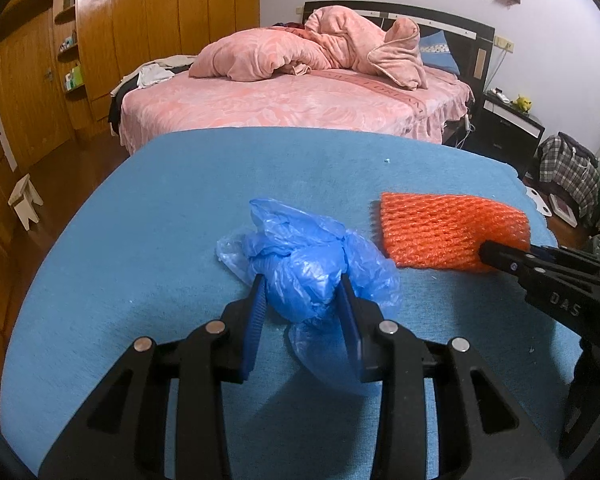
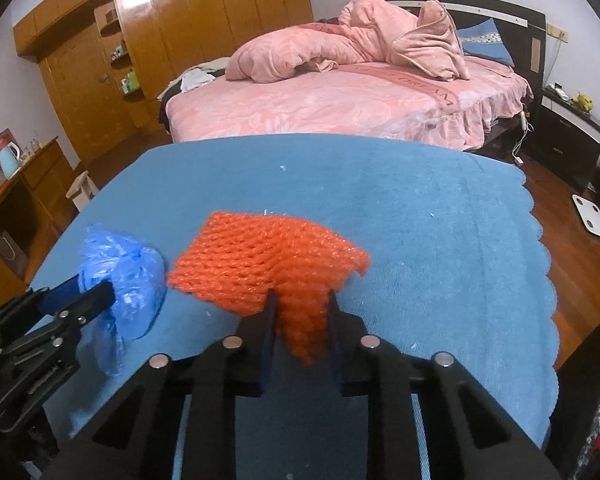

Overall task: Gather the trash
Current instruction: 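Grasp the orange mesh tube with the right gripper, then lift the blue bag and orange mesh tube and carry them over the bin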

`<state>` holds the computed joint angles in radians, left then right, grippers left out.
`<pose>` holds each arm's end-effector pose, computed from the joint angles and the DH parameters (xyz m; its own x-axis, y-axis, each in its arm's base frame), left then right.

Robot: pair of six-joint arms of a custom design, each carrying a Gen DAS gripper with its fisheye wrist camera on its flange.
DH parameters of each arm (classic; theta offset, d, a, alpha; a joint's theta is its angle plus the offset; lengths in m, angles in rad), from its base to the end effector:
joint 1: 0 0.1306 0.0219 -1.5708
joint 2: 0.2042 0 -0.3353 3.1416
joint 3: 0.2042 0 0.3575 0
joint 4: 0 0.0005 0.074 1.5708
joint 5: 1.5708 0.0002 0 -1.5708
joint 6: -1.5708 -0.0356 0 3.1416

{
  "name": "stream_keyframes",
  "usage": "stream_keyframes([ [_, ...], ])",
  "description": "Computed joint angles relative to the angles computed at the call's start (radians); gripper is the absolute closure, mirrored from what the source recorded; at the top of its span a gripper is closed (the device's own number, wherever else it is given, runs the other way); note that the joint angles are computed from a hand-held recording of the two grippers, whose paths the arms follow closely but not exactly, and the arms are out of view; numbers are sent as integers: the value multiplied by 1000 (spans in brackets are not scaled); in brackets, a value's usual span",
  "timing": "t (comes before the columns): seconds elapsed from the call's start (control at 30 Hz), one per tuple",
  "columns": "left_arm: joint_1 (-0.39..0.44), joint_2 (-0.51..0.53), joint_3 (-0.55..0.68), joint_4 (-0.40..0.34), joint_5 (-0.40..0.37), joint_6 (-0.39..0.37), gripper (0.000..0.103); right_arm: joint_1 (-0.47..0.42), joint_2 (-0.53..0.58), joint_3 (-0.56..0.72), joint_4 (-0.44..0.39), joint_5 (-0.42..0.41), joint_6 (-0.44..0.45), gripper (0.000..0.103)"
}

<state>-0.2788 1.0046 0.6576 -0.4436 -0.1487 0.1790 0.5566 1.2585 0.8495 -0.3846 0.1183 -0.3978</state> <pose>0.3051 -0.0824 0.2448 -0.7030 0.0181 -0.7109 0.0476 0.9986 -0.0216 0.3339 0.2022 0.2437 -0.7340 -0.0036 -0.6791 -0.1844 0.9635 0.1941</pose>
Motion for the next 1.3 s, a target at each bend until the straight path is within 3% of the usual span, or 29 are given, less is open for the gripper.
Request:
stream_keyframes([
  [0.3, -17, -43, -13, 7, 1, 12, 69, 1, -121, -64, -12, 16, -49, 83],
  [0.67, -149, -194, -4, -62, -59, 58, 69, 9, -352, -142, -74, 75, -74, 83],
  [1.0, -344, -314, 15, -142, -185, 111, 69, 53, -605, -199, -205, 163, -81, 83],
  [1.3, -546, -352, 36, -184, -300, 163, 69, 81, -843, -228, -389, 259, -105, 83],
])
